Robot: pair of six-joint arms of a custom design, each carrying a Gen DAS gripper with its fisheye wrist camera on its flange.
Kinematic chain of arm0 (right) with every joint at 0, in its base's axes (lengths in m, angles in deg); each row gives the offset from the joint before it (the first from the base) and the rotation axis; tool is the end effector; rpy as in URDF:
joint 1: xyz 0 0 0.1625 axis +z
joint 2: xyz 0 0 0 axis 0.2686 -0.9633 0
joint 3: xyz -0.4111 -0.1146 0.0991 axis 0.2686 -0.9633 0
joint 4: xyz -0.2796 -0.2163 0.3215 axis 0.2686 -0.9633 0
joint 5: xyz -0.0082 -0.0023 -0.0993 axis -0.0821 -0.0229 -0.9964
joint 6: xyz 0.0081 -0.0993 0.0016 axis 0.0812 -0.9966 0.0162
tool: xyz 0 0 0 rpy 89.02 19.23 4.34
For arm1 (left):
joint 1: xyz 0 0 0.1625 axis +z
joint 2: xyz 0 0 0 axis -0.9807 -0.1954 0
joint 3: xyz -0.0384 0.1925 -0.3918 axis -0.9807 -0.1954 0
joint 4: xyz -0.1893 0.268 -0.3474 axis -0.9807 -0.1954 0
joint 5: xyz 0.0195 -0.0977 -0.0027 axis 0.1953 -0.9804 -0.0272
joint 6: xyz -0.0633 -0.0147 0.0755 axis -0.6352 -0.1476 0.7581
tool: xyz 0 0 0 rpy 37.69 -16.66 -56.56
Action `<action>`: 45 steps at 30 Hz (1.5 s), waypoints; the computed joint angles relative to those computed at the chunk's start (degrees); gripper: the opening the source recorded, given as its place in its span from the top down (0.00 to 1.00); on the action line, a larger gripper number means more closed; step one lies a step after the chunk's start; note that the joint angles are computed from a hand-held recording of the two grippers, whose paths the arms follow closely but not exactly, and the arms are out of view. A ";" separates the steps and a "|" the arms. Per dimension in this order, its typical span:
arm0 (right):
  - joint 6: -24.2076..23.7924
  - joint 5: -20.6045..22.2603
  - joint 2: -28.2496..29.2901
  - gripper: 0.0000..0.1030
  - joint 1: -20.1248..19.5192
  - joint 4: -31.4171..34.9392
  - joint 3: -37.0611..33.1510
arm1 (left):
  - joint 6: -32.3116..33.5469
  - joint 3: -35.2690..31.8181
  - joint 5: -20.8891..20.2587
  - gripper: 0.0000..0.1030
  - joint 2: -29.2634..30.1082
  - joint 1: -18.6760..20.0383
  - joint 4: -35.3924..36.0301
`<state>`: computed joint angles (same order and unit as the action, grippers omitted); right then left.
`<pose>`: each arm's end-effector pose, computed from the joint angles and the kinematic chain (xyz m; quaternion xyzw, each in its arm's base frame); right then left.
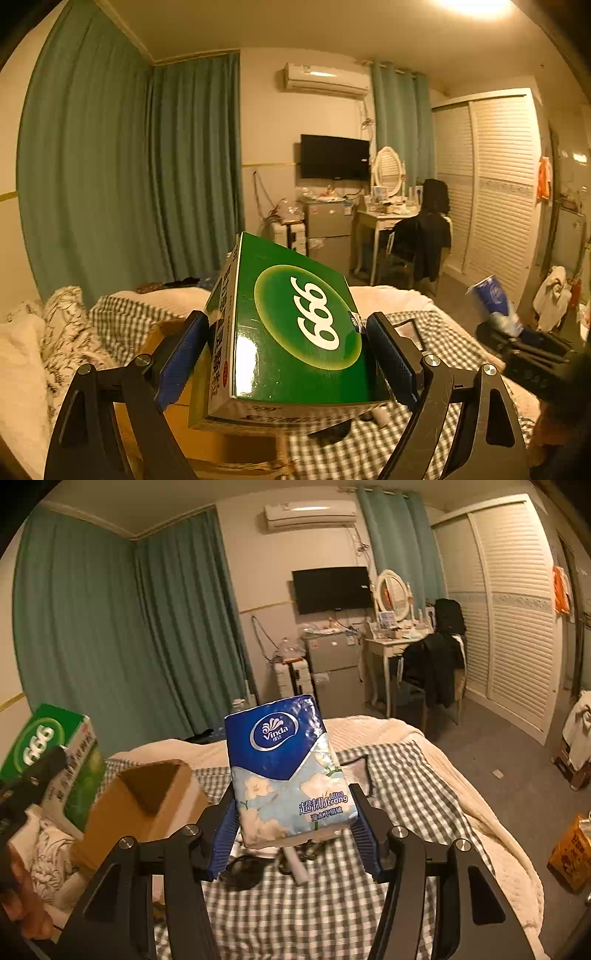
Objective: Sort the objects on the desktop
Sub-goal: 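Carry the green box and tissue pack over the cardboard box with both tools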
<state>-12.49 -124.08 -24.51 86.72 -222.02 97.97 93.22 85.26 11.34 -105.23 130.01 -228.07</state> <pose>0.2784 -0.8350 0.2556 0.1804 -0.8203 0.4893 0.2347 -0.3471 -0.7716 0.3027 0.2210 0.7473 -0.5340 0.3280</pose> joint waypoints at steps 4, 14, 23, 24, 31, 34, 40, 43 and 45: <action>-1.02 1.38 0.38 0.46 1.41 -0.67 0.46 | -1.17 0.86 0.40 0.14 -1.79 0.45 0.67; -1.97 4.88 3.25 0.46 4.06 0.28 -1.29 | 3.80 2.44 3.65 0.14 -4.00 0.48 -3.38; -3.65 6.00 6.10 0.46 5.37 2.04 -3.29 | 5.75 1.83 6.32 0.14 -4.82 2.05 -5.33; -3.97 6.24 6.56 0.46 5.50 2.23 -3.68 | 5.95 1.97 6.33 0.14 -5.06 2.27 -5.72; -5.46 6.44 10.05 0.46 5.90 5.13 -7.74 | 4.01 2.31 5.55 0.14 -6.10 4.43 -3.47; -5.66 6.90 11.41 0.46 5.70 6.36 -9.36 | 2.73 1.96 5.20 0.14 -5.91 5.31 -1.59; -5.01 7.65 14.42 0.46 4.92 10.24 -13.81 | 0.58 0.98 5.16 0.14 -5.23 6.67 2.20; -5.16 7.27 16.52 0.46 4.75 12.62 -17.16 | -0.79 -0.20 5.36 0.14 -4.41 7.48 4.91; -5.93 6.72 18.11 0.46 4.77 14.04 -19.59 | -1.57 -1.50 6.08 0.14 -3.44 8.09 6.99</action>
<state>-18.42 -117.36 -6.40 91.49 -207.98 78.37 91.65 83.75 17.42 -108.67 138.10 -221.07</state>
